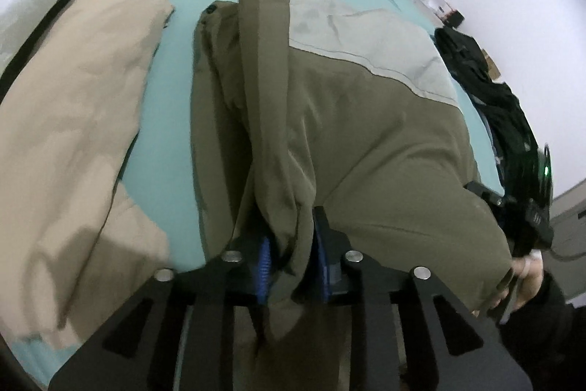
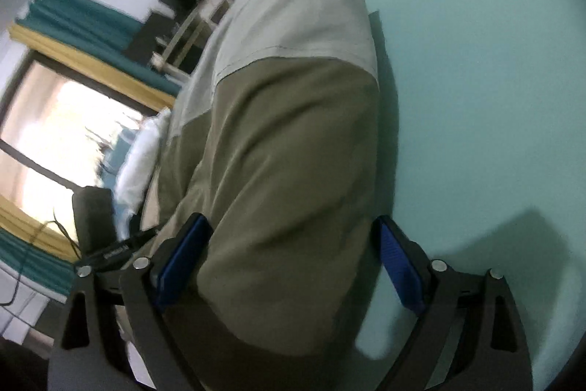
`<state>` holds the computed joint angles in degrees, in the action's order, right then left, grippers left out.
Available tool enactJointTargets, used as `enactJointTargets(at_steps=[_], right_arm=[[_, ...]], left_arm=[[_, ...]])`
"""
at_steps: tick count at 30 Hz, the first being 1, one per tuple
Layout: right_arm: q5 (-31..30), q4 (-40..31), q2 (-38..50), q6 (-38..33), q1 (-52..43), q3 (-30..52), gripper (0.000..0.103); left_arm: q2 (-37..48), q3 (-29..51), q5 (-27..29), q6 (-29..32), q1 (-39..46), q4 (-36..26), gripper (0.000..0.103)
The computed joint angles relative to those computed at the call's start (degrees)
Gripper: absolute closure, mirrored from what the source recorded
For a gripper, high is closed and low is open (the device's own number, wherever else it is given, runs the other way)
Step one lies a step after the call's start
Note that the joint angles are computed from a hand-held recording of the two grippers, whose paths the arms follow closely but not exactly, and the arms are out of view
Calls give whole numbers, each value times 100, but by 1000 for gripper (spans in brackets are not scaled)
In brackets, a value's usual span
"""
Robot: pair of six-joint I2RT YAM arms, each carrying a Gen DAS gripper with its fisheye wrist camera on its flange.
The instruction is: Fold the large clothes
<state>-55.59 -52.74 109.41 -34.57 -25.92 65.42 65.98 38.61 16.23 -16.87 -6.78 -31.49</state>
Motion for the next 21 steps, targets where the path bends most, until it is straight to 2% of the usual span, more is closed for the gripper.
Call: enactJointTargets(at_steps=[3, 5, 7, 11, 15, 18, 21], right_arm=[[-70, -486, 188, -206, -29, 166, 44], [162, -611, 22, -333, -39, 212, 62], [394, -650, -264, -371, 16, 219, 67], [1011, -1017, -806, -892, -112, 449, 70], [1498, -1740, -929, -2063, -777, 898, 70], [1806, -2226, -625, -2801, -1276, 1461, 70], [2016, -2386, -201, -3168, -1544, 1880, 69]], left_arm=[[-199, -10, -142, -365, -157, -191, 70], [-507, -50, -185, -487, -267, -376, 58], [-796, -45, -300, -631, -527, -574, 51], [-1092, 202, -619, -1028, -1268, -1017, 50], [-1189, 430, -873, -1524, -2111, -1065, 50], [-805, 818, -1338, -2022, -3040, -901, 50], [-82, 1375, -1689, -2313, -3810, -597, 50]])
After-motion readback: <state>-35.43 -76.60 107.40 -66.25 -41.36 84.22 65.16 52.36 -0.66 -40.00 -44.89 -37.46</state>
